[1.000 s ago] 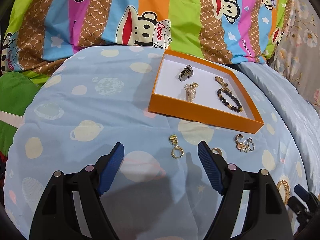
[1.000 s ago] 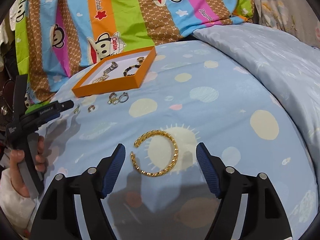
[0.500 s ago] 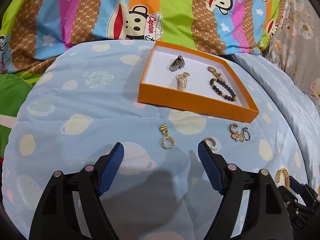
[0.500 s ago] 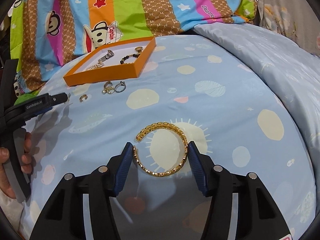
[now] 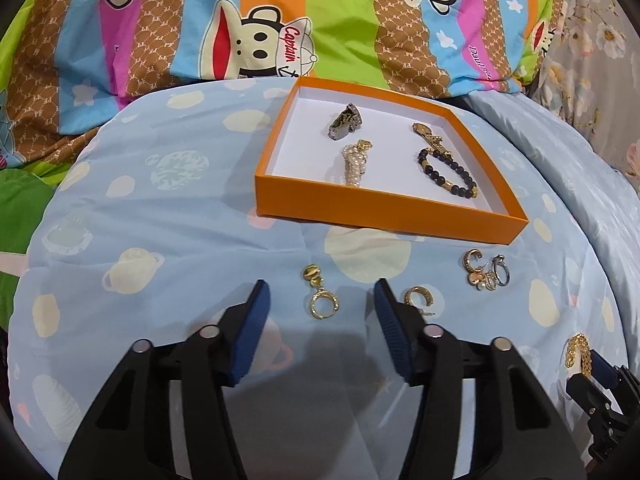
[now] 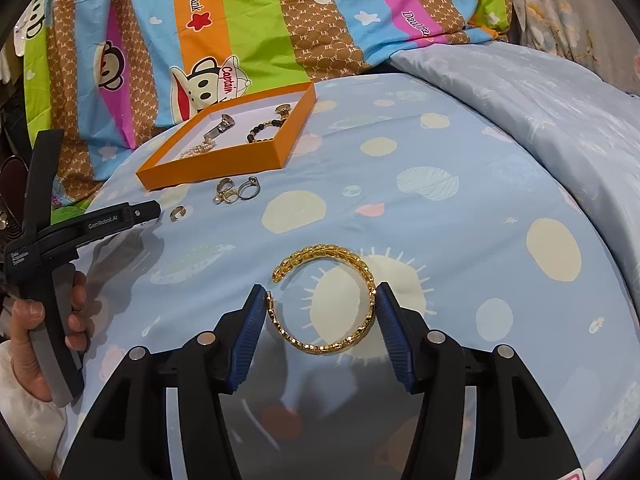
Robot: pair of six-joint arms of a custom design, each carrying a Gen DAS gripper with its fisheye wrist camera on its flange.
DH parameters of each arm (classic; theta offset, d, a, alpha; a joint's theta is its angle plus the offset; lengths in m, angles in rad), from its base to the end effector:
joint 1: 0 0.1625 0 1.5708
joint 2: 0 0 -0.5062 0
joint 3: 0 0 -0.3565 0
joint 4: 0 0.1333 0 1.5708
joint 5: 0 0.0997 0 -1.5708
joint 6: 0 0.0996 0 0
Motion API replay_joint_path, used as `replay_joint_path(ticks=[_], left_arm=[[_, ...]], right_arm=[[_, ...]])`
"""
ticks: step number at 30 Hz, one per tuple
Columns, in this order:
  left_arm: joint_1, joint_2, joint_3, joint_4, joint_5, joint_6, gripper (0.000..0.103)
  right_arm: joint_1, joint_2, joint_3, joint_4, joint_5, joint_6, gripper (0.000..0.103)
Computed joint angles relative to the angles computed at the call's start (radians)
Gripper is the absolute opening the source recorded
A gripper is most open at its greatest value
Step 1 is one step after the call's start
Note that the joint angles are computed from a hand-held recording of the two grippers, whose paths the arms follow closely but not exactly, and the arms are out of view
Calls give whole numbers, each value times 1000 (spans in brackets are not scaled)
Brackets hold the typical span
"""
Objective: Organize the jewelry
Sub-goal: 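Grasp the gold hoop earring with the left tool while the right tool holds the bangle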
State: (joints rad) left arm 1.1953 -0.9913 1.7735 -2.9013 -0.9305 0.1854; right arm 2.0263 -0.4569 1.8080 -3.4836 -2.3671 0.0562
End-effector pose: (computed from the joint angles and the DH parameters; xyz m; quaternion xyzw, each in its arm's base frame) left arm -0.0615 -0.6817 0.3186 0.1710 0.9016 -0.2846 0.2772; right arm 0.3432 -0.5595 0.0320 0.0703 -0.8894 0.3414 0.2957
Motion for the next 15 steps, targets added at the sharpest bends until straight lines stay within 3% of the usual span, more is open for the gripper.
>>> replay_joint_path(ticks=[1, 5, 15], left_arm=[[0, 0, 0, 1, -3, 3, 32], [7, -3, -4, 15, -28, -1, 14], [11, -27, 10, 11, -95, 0, 13]], right_arm=[[0, 0, 0, 0, 0, 0, 55], [-1, 0, -1, 2, 2, 1, 55], [0, 2, 6, -65, 24, -25, 55]])
